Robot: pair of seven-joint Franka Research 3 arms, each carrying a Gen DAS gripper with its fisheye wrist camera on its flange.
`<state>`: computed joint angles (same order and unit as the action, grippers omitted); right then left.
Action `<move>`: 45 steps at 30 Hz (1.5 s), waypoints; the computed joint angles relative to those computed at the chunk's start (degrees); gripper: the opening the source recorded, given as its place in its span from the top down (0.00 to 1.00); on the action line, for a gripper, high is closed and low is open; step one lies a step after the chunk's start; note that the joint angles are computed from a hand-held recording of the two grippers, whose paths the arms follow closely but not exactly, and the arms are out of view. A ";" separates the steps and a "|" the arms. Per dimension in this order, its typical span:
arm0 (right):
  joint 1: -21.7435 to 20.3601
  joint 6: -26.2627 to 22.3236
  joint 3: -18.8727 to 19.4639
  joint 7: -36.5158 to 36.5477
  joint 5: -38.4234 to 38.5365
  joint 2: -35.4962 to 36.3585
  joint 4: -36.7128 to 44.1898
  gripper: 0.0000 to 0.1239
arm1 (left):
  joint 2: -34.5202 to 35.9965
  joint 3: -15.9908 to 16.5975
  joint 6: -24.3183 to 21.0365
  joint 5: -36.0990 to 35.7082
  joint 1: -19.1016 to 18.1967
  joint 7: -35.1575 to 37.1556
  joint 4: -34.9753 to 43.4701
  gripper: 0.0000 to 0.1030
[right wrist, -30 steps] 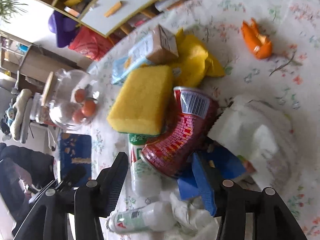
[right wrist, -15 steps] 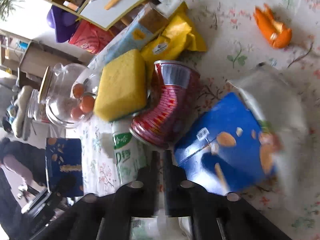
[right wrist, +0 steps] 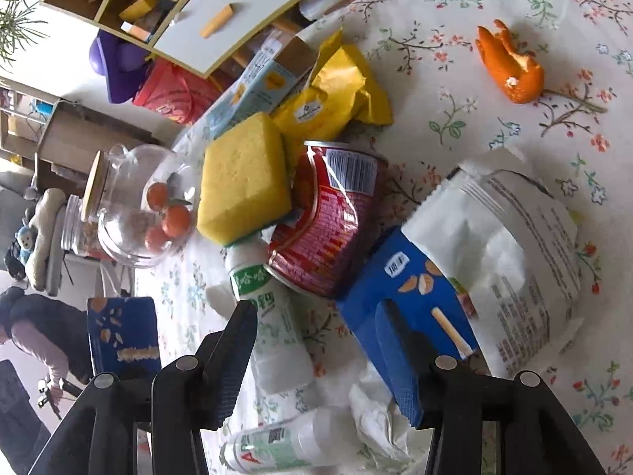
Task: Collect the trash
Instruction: 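Close the right gripper on the crushed red can and lift it, then carry the red can and blue box to the white bin while both tools move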
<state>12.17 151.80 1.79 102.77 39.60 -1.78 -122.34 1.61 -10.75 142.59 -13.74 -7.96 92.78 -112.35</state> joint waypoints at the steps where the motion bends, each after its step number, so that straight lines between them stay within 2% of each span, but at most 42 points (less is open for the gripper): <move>1: -0.04 -0.07 -0.03 0.43 -0.33 0.58 0.53 0.56 | 0.24 0.04 -0.27 0.06 0.03 -0.30 0.33 0.76; 6: -1.09 -1.66 -0.50 3.19 -0.02 4.35 3.79 0.56 | 1.18 0.01 -0.43 -1.64 0.48 0.31 1.91 0.76; 10: -1.83 -1.48 -0.72 6.38 -4.16 6.73 6.90 0.56 | 1.96 -0.15 -0.57 -3.05 0.83 0.25 3.04 0.76; 13: -2.15 -3.59 -0.42 7.24 -5.74 9.70 10.35 0.56 | 2.54 -0.36 -1.01 -4.05 1.05 0.21 3.87 0.76; 15: -1.85 -5.29 -0.62 9.36 -9.33 11.64 12.15 0.61 | 2.55 -0.51 -1.18 -4.73 1.17 0.50 4.01 0.76; 18: -2.04 -2.08 0.28 7.28 -7.83 11.85 11.18 0.67 | 2.11 -0.63 -0.94 -5.47 1.19 1.23 3.64 0.76; 20: -1.78 -2.30 0.13 7.78 -9.39 11.03 10.61 0.68 | 1.80 -0.65 -0.69 -5.59 1.09 1.61 3.30 0.76; 23: -1.10 -3.27 -0.59 10.80 -14.48 8.19 8.51 0.69 | 1.30 -0.68 -0.39 -6.21 0.89 2.21 2.85 0.76; 27: -1.37 -0.48 -0.56 11.21 -14.42 1.64 2.26 0.69 | 0.09 -0.94 0.42 -7.11 0.11 3.35 1.75 0.76; 33: -2.78 2.82 -0.33 14.25 -18.41 -9.46 -7.34 0.69 | -1.07 -1.43 1.59 -6.80 -1.88 3.66 0.68 0.76; 40: -6.24 3.57 -1.11 15.95 -19.93 -20.08 -15.45 0.69 | -1.45 -2.36 2.50 -6.87 -4.44 3.17 0.10 0.76; 45: -12.43 1.78 -1.25 19.19 -23.81 -26.77 -20.21 0.69 | -1.05 -3.10 3.06 -6.47 -6.14 3.24 0.43 0.76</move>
